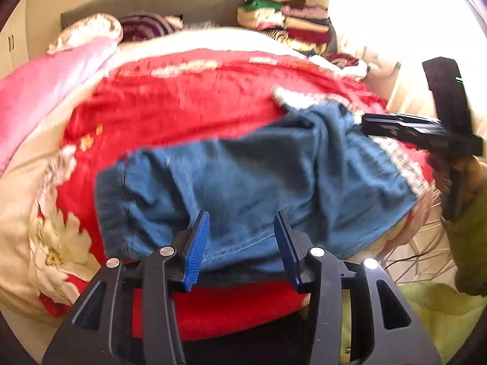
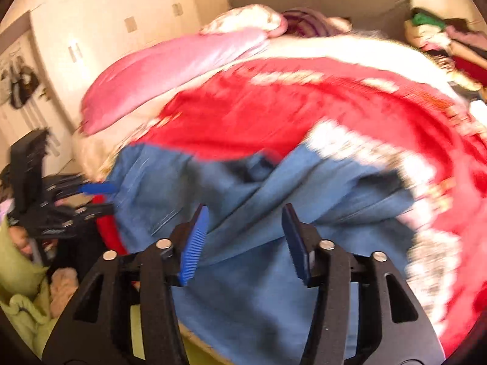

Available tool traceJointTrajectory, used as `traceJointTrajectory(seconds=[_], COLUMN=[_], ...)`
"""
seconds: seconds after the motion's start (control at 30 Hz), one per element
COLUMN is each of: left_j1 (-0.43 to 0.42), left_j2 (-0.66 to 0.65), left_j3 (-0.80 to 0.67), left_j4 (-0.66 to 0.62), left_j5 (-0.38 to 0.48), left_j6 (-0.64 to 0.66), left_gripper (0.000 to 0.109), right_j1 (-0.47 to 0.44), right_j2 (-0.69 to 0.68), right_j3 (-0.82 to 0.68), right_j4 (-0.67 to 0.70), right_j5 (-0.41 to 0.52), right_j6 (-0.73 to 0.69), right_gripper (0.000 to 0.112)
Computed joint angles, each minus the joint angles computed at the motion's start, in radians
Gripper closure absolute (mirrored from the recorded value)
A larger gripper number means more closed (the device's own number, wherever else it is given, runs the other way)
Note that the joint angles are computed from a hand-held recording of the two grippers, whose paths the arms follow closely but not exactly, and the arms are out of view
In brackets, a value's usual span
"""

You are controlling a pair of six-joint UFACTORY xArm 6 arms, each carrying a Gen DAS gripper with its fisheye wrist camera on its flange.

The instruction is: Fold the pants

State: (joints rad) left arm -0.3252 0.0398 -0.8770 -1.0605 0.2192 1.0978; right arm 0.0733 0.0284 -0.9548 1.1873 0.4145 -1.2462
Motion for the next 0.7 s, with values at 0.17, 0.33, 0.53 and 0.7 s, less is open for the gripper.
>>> traceJointTrajectory(seconds=[0.17,0.33,0.53,0.7], left_j1=[-0.022,-0.035,-0.068,-0.089], left_j2=[-0.004,0.089,0.221,0.295], left_j3=[-0.046,-0.161,-0.275,-0.325], left_j4=[0.021,0.01,0.076,0.115], left_j5=[0.068,0.182,0.271,0.276], left_j6=[-0.016,-0.024,-0.088,-0.128], left_gripper=[0.059,0.059,0.059,0.059], right_j1=[-0.035,-0.059,-0.031,-0.016], right_j2=[0.08,0.205,0.411,0.613], right_j3=[-0.13,-0.304,-0.562,-0.821], right_j4=[-0.119,-0.249,-0.576,-0.801], right_j5=[-0.039,0.047,0.097,0.204], right_j6=[0.163,0.362,0.694,0.926], right_gripper=[0.05,0.039,0.034,0.034])
